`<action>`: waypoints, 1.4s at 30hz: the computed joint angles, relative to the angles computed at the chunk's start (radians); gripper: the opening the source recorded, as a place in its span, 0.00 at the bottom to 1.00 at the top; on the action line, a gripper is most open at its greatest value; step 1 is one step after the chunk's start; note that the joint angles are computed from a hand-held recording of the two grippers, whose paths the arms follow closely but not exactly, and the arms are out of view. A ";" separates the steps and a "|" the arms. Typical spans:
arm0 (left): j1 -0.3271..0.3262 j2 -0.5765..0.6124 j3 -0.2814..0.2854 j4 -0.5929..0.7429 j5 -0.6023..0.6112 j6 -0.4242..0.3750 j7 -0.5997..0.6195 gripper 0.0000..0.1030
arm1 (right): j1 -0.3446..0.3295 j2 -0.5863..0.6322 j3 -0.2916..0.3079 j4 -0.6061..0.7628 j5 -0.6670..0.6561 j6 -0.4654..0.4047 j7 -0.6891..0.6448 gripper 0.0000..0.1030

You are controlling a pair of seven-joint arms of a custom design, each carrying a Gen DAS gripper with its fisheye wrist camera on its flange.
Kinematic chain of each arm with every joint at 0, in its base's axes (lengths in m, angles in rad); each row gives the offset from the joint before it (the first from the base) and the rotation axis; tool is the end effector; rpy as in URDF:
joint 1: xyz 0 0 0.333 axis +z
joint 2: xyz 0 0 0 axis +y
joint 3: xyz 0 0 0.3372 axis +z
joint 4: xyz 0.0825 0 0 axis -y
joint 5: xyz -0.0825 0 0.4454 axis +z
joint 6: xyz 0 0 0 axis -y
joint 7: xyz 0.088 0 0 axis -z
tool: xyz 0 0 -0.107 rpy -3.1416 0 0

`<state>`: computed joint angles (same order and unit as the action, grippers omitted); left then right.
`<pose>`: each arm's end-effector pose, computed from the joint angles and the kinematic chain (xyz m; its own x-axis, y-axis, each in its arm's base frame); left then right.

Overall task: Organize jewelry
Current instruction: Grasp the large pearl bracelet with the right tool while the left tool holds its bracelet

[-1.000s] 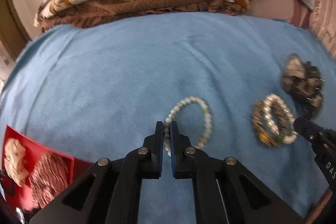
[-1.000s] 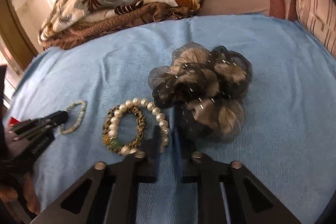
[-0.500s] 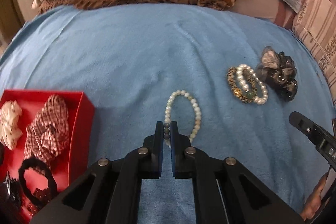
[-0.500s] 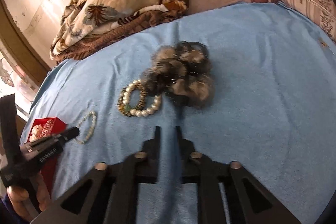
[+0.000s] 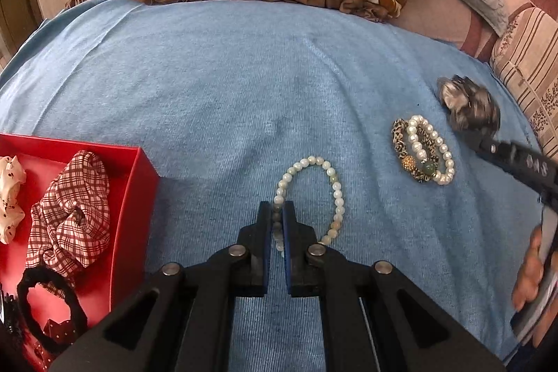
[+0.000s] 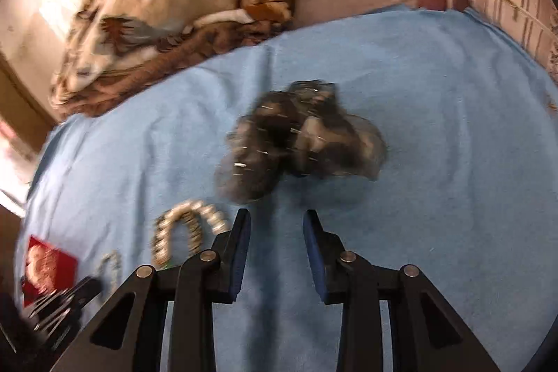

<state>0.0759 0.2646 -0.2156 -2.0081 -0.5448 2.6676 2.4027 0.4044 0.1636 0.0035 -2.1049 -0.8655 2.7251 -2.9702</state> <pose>0.6769 -0.0739 0.3472 -0.5128 -0.8522 0.1037 -0.7643 0.3981 -0.5074 0.5840 0.2832 0.3621 -0.4733 -0.8313 -0.2914 -0.6349 0.5512 -0.5413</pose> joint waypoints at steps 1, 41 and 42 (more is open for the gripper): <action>-0.001 0.000 -0.001 -0.003 -0.001 0.010 0.003 0.06 | 0.001 0.013 0.008 0.012 0.008 0.009 -0.033 0.33; -0.012 -0.104 0.059 -0.112 -0.151 -0.067 0.172 0.06 | 0.054 0.050 0.070 0.083 -0.137 -0.096 -0.150 0.47; -0.010 -0.101 0.057 -0.110 -0.153 -0.068 0.171 0.06 | 0.053 0.067 0.066 0.098 -0.106 -0.090 -0.209 0.47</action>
